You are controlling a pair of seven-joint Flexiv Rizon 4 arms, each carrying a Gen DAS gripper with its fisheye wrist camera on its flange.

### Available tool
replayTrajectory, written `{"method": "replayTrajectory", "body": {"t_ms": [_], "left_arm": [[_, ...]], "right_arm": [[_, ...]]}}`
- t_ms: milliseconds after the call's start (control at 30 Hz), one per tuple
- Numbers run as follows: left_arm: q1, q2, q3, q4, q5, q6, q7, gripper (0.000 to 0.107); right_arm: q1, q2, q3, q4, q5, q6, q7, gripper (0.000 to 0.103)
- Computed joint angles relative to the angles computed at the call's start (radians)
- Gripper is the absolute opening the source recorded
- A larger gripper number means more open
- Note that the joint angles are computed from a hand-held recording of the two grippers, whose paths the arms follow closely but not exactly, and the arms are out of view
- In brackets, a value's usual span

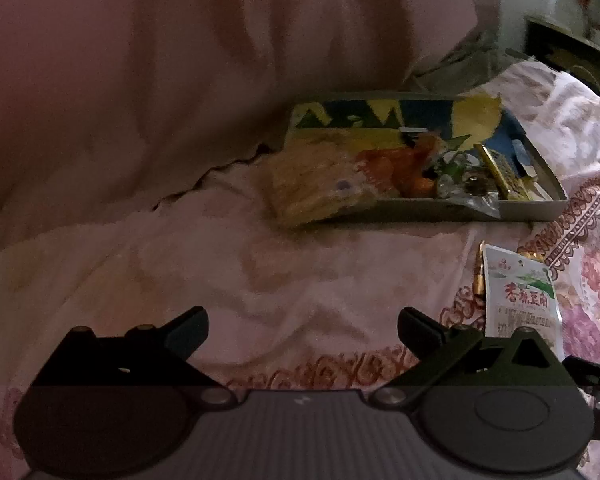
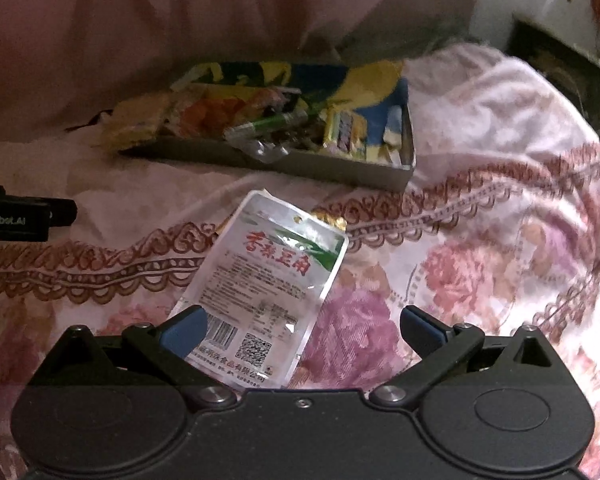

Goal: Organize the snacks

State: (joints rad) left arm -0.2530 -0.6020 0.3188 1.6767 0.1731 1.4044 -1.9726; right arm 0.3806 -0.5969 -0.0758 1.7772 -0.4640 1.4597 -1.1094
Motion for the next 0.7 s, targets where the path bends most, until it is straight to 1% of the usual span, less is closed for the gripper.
{"method": "replayTrajectory", "body": {"t_ms": [233,367,467,567,700], "left_arm": [[0.009,-0.04,-0.015,-0.063,0.007,-0.017,0.045,0.103],[0.001,-0.052,0.003,-0.071,0.004,-0.007,0.021,0.103],[0.026,-0.047,-0.028,-0.06,-0.019,0.0,0.04,0.103],[0.04,-0.046,-0.046,-0.055,-0.037,0.006,0.06,0.103],[0.04,-0.05,-0.047,-0.05,-0.053,0.019,0.074,0.103]], "right_arm": [[-0.061,-0.054,0.088,-0.089,0.082,-0.112,-0.004,0.102],[-0.093,-0.076,0.136,-0.135,0.14,-0.172,-0.015,0.102],[-0.107,-0.09,0.161,-0.163,0.178,-0.196,-0.023,0.102],[-0.105,-0.104,0.163,-0.181,0.19,-0.204,-0.038,0.102],[-0.1,-0.119,0.162,-0.198,0.196,-0.21,-0.052,0.102]]}}
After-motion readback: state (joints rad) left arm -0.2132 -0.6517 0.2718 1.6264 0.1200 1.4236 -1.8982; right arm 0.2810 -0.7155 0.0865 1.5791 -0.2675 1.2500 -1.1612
